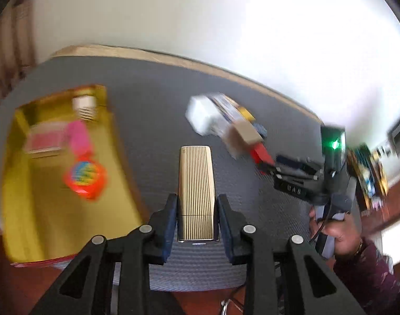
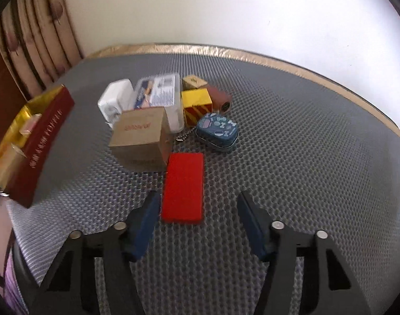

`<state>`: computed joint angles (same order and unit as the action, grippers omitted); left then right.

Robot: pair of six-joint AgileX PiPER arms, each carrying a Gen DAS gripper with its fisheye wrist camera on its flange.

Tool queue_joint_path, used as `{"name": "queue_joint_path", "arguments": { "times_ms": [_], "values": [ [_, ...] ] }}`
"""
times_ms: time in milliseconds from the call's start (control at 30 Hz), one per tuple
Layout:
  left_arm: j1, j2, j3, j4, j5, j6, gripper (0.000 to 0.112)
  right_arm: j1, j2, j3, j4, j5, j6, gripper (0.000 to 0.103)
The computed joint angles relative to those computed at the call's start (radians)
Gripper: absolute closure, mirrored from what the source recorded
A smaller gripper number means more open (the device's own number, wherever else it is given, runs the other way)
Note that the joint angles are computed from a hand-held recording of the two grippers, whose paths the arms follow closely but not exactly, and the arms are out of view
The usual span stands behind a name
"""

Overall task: Organize rigid objects
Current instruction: 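Place the gold case in the tin while the right gripper grasps the red block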

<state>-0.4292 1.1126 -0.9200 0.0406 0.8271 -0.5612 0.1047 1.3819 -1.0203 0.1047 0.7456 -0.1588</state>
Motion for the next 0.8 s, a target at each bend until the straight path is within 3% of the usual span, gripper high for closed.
{"name": "queue_joint_path", "arguments": {
  "times_ms": [67,200,300,500,667,800],
  "values": [
    [0.09,-0.059,-0.003,0.009,0.064,0.022,0.082,0.015,0.002,-0.001,-0.033,-0.005,0.025,0.052],
    [0.301,-0.079,-0.028,-0.003,0.156,0.143,0.082,0.046,0.004,-0.01,-0.081,0.005,0.048,0.076],
    [0.447,-0.063,-0.022,-0.057,0.168,0.29,0.082,0.045,-0.009,0.0,-0.074,0.012,0.05,0.076],
    [0.514,0.023,0.011,0.011,0.117,0.329,0.082,0.017,-0.057,0.027,-0.004,0.047,0.033,0.076],
    [0.541,0.113,0.041,0.018,0.043,0.339,0.082,-0.095,-0.12,0.056,0.114,0.113,-0.065,0.076],
    [0.482,0.14,0.043,0.138,0.02,0.255,0.082,-0.168,-0.15,0.038,0.184,0.172,-0.118,0.076]
  ]
}}
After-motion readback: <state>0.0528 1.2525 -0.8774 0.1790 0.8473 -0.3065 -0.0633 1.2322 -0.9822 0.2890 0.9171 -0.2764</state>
